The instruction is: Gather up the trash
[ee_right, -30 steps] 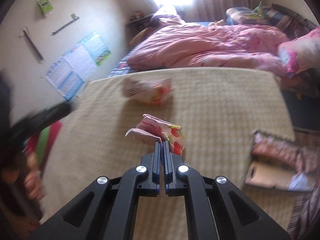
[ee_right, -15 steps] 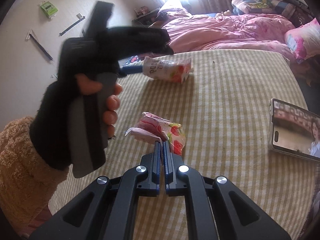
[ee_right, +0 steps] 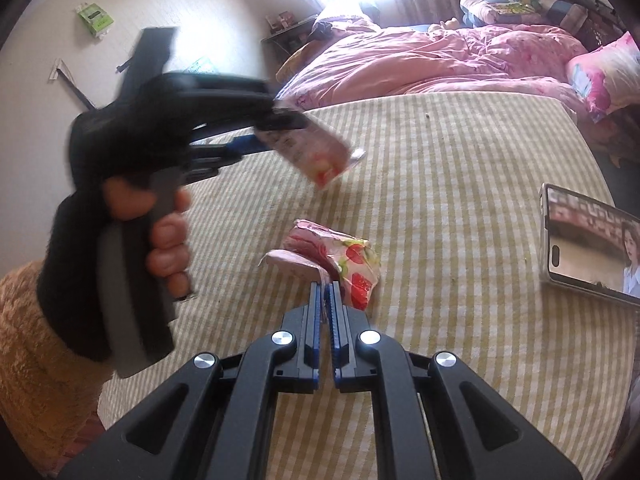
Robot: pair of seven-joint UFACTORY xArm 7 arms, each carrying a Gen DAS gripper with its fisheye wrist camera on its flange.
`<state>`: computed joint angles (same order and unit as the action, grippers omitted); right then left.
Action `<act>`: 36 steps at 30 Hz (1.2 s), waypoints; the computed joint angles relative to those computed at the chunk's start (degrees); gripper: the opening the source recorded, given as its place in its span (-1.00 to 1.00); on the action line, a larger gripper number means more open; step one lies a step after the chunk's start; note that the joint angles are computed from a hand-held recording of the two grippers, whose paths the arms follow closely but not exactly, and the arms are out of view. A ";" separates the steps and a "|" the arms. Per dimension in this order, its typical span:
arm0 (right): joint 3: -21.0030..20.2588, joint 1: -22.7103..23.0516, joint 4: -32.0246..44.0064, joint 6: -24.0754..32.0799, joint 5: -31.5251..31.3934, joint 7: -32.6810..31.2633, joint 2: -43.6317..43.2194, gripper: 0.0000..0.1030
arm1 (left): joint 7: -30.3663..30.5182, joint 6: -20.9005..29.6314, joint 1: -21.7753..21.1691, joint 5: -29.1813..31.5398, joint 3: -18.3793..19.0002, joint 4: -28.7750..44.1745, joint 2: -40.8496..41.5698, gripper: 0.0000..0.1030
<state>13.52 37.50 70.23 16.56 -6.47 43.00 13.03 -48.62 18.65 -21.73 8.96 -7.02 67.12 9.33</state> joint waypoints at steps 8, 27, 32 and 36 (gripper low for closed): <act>-0.55 1.46 1.72 -0.13 -2.38 2.35 0.33 -0.89 | -17.90 -2.78 4.26 16.59 -0.98 -15.95 -17.37 -0.50; 0.04 6.35 11.24 1.80 -4.08 1.40 5.79 -0.91 | -15.10 7.44 9.71 4.44 -10.35 -40.51 -49.59 -0.49; 1.36 6.54 12.56 2.51 -1.28 -1.25 7.19 -0.78 | -12.59 8.25 9.08 1.94 -10.28 -41.03 -50.33 -0.44; 1.09 6.63 9.90 1.04 0.19 -1.43 5.91 -0.13 | -10.58 8.18 8.02 0.01 -9.72 -41.93 -50.27 -0.34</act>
<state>14.62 44.13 80.13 17.60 -6.28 41.57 18.94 -59.20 26.83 -13.72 8.96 -16.74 25.19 -40.94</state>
